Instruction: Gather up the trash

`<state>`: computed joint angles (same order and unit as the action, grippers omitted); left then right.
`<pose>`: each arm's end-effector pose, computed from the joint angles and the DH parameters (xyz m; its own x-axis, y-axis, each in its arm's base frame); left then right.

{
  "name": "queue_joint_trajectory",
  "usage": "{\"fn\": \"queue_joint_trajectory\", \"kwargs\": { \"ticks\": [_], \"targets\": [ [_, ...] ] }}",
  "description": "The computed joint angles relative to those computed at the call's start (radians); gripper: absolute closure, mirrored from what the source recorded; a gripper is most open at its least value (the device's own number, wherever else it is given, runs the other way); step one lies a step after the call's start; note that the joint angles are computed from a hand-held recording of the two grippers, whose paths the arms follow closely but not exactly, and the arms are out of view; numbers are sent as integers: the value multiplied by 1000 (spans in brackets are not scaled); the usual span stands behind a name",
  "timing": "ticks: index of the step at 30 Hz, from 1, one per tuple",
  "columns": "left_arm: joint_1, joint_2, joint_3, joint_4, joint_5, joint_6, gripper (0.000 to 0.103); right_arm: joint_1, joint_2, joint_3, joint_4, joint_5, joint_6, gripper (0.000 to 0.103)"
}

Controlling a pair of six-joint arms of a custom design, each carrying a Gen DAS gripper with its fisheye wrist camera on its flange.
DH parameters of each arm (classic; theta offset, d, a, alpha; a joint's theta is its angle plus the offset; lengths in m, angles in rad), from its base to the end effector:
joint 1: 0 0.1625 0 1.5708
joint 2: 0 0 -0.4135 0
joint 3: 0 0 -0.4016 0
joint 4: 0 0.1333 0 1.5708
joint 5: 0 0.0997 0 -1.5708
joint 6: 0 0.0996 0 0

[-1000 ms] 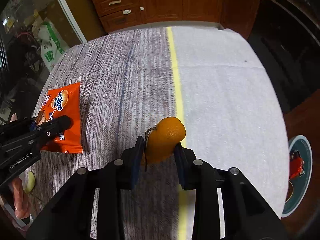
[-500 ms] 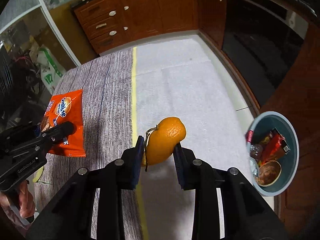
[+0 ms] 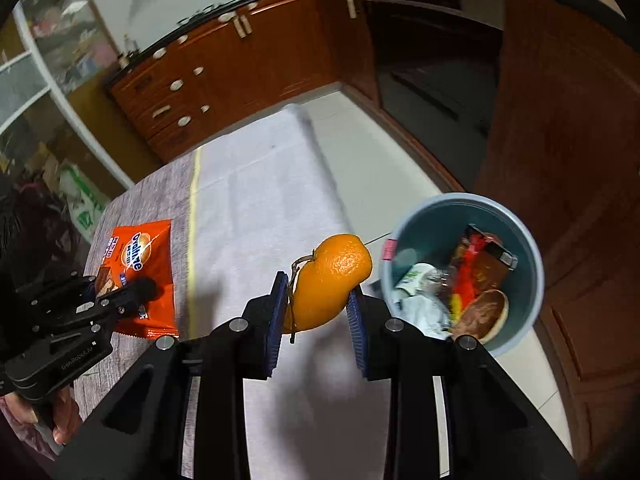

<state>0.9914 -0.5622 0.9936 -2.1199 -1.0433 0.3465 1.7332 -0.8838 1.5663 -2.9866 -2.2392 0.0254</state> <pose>-0.2975 -0.7898 0.1412 -0.5259 0.6807 -0.5101 0.7680 0.6377 0.0593 0.1839 -0.6795 0.2376 -0.8443 0.3010 0.4433 -0.0987 0.7258 -0.6808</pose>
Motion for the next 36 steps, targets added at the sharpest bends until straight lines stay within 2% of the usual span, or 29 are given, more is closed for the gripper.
{"fn": "queue_joint_trajectory", "kwargs": {
  "ticks": [9,16,21,23,24,25,28,30,31,35,36],
  "targets": [
    [-55,160,-91,59,-47,40,83,-118,-161,150,-23,-19,67,75],
    [-68,286,-210,135,-47,43,83,-199,-187,155,49,28,108,75],
    [-64,365,-318,195,-48,49,83,-220,-172,126,79,46,111,74],
    [-63,397,-370,222,-43,52,82,-226,-169,117,89,55,116,70],
    [-64,404,-380,229,-40,52,73,-229,-169,114,90,59,118,66],
    [-66,410,-384,225,-34,55,60,-234,-171,114,87,70,119,57],
    [-72,406,-347,156,-11,80,45,-237,-171,115,68,76,115,38],
    [-72,413,-360,168,-8,76,45,-238,-172,116,61,79,116,33],
    [-72,419,-368,175,-6,73,45,-239,-175,118,57,84,121,27],
    [-74,422,-370,175,1,68,41,-240,-186,129,56,89,147,21],
    [-74,416,-362,171,2,69,40,-241,-190,134,56,89,158,16]
  ]
}}
